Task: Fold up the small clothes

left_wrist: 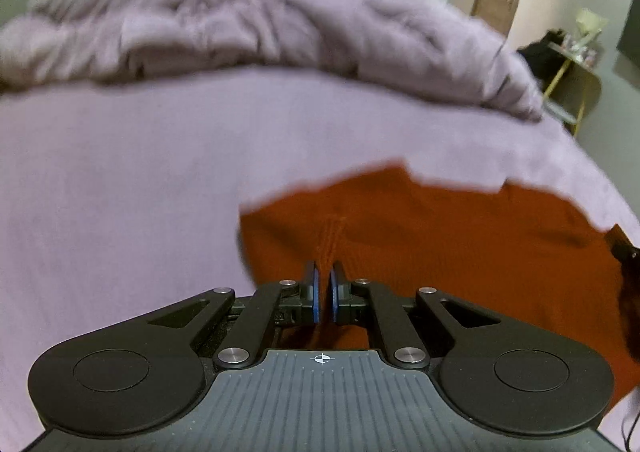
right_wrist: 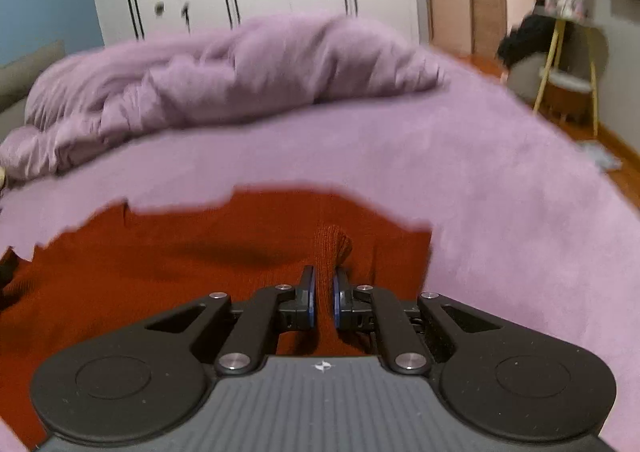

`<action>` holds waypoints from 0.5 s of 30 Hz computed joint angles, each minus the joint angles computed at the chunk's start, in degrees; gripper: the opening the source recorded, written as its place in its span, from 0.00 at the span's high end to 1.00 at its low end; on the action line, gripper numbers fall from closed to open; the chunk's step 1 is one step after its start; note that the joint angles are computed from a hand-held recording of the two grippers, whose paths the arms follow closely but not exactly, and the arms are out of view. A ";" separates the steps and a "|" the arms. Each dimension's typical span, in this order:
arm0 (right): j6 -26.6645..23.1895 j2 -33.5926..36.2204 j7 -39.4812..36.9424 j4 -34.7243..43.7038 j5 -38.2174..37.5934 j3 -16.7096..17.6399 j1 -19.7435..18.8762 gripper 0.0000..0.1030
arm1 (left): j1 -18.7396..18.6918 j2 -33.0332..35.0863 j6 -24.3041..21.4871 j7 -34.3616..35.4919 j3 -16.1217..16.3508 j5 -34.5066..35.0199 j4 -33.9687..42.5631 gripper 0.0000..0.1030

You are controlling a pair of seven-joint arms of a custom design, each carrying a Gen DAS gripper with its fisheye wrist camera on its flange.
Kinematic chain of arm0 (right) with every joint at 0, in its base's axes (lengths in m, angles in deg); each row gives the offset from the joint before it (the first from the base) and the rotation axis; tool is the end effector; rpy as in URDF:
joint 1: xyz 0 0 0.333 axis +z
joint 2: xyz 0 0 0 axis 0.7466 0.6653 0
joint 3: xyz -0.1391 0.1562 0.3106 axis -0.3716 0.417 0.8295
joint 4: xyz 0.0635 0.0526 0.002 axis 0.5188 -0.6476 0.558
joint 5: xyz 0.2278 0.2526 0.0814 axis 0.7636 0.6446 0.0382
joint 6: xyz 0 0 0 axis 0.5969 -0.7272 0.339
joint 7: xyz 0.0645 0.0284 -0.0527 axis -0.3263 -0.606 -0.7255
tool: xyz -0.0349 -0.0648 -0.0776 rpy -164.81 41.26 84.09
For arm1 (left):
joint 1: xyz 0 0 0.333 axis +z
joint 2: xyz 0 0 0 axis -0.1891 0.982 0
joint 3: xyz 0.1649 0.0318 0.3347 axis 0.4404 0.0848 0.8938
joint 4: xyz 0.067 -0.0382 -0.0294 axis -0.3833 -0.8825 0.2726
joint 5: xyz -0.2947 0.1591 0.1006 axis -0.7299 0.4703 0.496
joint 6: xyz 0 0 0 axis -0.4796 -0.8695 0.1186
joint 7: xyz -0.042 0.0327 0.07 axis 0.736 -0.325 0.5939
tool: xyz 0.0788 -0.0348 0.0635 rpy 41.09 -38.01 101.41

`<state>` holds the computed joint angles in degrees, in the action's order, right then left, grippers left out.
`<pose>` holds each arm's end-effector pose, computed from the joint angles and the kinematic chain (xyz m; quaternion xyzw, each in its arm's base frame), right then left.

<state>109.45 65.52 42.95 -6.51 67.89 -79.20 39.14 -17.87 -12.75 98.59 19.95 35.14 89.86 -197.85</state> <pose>0.6938 -0.0699 0.3943 -0.7172 0.5187 -0.1997 0.4205 0.5659 -0.1481 0.4416 -0.7482 0.5259 -0.2856 0.2865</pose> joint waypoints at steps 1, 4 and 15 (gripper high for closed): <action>1.09 -0.18 -3.57 0.77 3.76 1.14 -0.50 0.95 | -0.36 -0.52 -0.71 -0.97 0.33 1.86 1.06 0.93; 4.02 0.72 -8.64 5.20 10.91 0.96 1.31 0.96 | -0.41 -0.32 -2.95 -1.78 0.19 5.65 5.71 0.93; 4.99 5.46 10.20 11.66 6.10 2.34 2.48 0.67 | -2.24 7.02 -4.91 -11.22 0.74 9.66 14.08 0.48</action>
<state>114.44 70.98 53.15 5.16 73.99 -76.86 41.62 -20.11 -5.74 93.69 8.72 35.88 99.52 -183.76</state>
